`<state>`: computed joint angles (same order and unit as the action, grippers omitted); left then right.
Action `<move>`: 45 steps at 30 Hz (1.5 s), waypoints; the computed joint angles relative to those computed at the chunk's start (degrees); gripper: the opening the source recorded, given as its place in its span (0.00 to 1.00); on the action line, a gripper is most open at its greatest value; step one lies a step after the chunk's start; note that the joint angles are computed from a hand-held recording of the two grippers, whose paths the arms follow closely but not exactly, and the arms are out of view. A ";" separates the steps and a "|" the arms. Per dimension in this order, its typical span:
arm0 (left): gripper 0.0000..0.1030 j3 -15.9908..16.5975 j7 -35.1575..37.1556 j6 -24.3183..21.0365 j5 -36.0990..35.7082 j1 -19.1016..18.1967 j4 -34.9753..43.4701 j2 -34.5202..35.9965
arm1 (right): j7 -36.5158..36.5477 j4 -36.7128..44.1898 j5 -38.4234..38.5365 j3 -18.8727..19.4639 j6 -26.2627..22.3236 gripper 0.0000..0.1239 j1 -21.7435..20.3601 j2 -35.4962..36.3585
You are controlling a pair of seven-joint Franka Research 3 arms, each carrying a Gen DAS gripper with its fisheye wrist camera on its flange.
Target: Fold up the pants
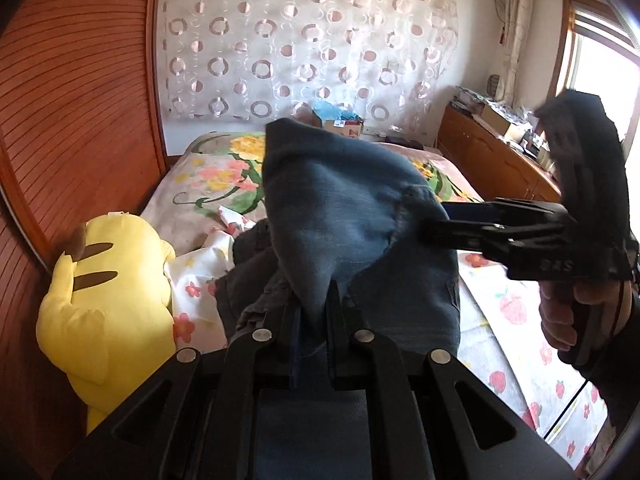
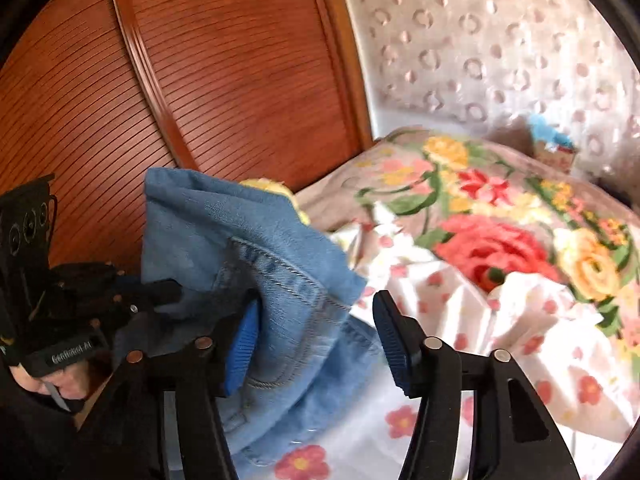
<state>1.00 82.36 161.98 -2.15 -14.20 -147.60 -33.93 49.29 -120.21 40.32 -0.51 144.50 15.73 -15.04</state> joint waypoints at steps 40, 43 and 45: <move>0.43 -9.84 -19.01 -7.66 10.50 -0.71 -13.70 -22.59 | 10.86 -30.15 -8.69 0.77 9.99 0.23 5.20 -33.82; 0.45 -11.35 -20.67 -7.89 11.65 -1.94 -13.24 -23.60 | 13.05 -33.96 -11.06 0.91 6.15 0.23 2.98 -42.67; 0.49 -12.82 -22.21 -7.92 12.50 -2.69 -12.85 -24.52 | 14.44 -36.12 -12.42 0.62 3.70 0.23 1.41 -48.11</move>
